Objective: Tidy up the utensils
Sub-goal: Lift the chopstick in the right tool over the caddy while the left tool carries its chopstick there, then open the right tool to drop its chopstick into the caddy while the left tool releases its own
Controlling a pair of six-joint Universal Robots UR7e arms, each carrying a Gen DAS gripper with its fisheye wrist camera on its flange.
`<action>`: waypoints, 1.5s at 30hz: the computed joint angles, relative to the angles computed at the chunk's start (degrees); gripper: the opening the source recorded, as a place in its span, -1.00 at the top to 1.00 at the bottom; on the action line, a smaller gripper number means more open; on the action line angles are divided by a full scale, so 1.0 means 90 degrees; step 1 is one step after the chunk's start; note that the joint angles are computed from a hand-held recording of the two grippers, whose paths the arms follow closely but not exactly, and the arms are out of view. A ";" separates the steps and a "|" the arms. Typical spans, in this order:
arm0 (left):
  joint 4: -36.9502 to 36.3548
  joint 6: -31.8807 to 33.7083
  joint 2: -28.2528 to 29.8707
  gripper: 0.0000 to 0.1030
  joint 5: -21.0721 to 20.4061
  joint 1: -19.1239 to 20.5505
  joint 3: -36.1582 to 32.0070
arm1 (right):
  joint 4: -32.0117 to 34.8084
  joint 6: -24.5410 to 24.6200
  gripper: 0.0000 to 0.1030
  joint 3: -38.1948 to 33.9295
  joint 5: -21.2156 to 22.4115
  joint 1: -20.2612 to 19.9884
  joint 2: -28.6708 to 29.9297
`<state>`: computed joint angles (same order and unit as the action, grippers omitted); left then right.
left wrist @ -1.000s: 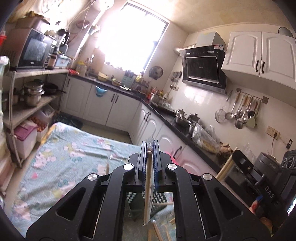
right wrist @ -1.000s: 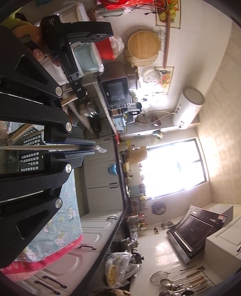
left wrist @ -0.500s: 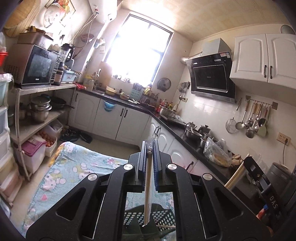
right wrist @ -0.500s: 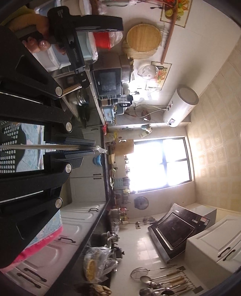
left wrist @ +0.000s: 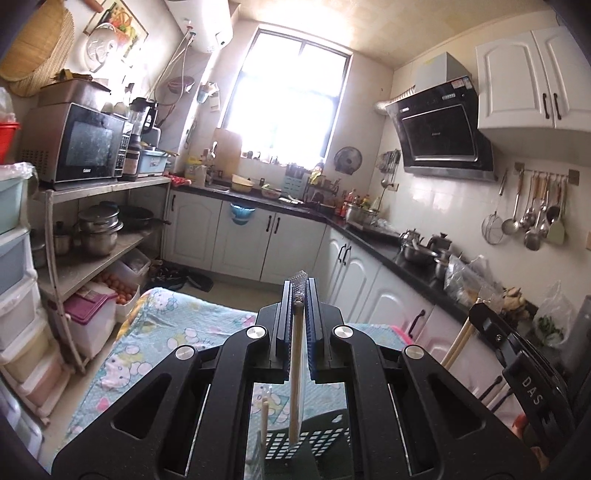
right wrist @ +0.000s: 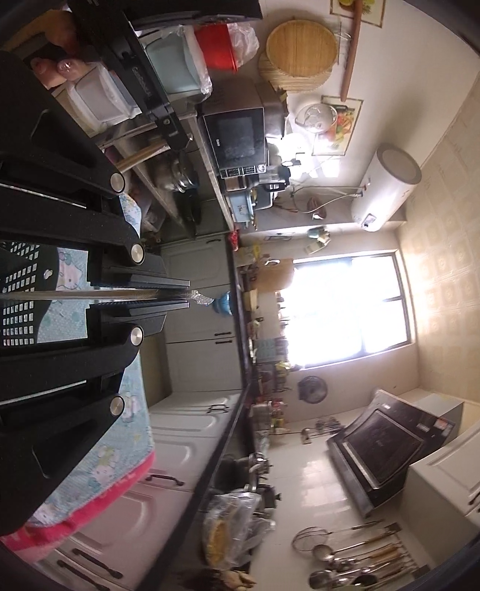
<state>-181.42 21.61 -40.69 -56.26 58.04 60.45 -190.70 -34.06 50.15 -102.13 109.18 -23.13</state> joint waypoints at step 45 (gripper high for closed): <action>0.0798 -0.1001 -0.0492 0.68 -0.0024 0.0379 0.1138 | -0.0034 0.0805 0.45 0.1016 -0.0659 -0.0353 -0.0407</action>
<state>-174.24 12.61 -45.13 -56.48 61.45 70.69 -191.01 -26.82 59.30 -108.06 106.00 -26.80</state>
